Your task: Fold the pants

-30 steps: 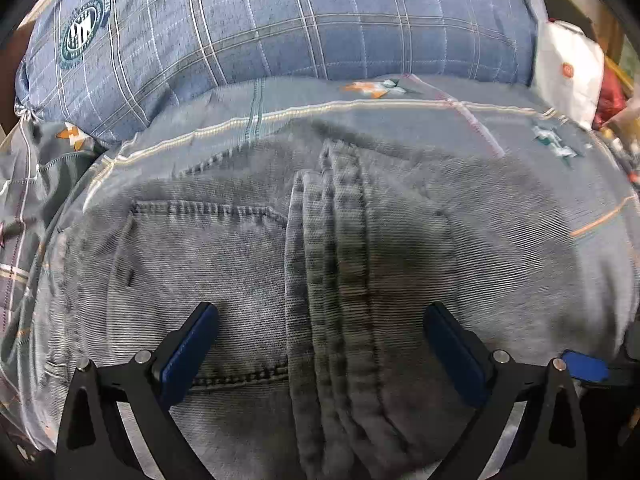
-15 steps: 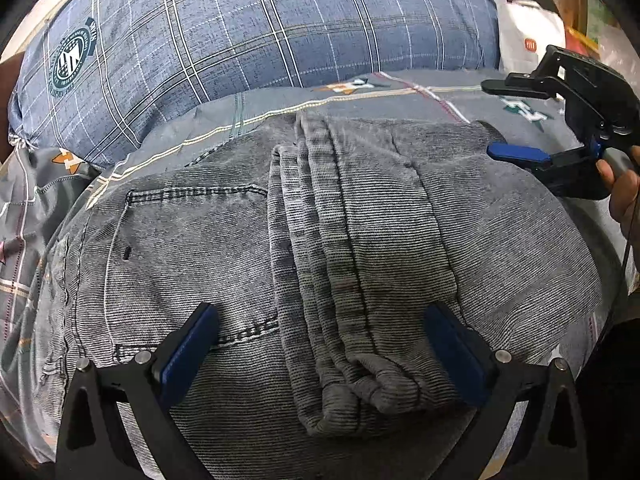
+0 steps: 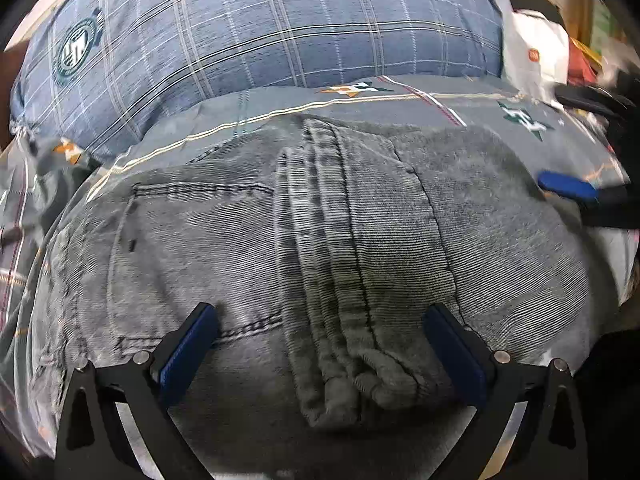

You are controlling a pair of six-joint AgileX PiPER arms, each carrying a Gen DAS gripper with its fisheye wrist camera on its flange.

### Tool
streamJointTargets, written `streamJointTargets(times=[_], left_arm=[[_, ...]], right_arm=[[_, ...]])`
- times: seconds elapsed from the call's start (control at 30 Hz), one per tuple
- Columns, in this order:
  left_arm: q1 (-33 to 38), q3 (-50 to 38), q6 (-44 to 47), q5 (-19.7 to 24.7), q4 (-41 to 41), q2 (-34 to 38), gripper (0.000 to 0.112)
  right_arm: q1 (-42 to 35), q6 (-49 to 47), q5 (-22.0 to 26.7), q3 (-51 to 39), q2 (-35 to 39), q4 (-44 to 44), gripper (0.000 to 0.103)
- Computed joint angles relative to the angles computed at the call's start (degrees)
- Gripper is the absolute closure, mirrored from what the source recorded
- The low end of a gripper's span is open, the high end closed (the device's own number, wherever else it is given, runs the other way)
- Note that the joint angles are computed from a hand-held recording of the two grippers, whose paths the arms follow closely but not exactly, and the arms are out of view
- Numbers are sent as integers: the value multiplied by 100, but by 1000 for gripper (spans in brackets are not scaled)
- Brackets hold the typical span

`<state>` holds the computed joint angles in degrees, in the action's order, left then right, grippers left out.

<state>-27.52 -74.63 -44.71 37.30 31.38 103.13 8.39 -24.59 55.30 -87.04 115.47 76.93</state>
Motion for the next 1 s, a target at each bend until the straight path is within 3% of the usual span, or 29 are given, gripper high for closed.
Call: streamJointTargets(times=[0.13,0.23,0.33,0.4,0.47,0.5,0.57,0.67,0.83,1.0], left_arm=[[-138,297,-530,-129,539,-258,10],[-160,47,-200,124,340,160,9],[-157,57,-220,168,252,-48,10],[-223,276,-644,-36,701,-269,10],[-301,275,-733,75,933,-223,10],[-282,144,-472,220,705,-31,9],[-88,136,-230,11,236,9,9],[-7,0,81,170,-227,-103,10],[-111,919,-1349,-256,1100,-1194,10],[358,1857,-2437,-543,1666,-2019,10]], right_arm=[[126,-217,-145,823,-482,100,27],[146,-46,-127,1063,-276,-15,29],[29,-357,-277,1269,-582,214,28],[-6,-894,-23,1495,-655,679,27],[58,-801,86,1446,-578,485,27],[117,-545,0,1310,-533,128,27],[261,-140,-76,997,-361,-294,26],[214,-592,-267,1275,-596,52,26],[207,-1209,-589,1576,-951,508,26],[330,-1189,-781,1429,-1179,190,25]])
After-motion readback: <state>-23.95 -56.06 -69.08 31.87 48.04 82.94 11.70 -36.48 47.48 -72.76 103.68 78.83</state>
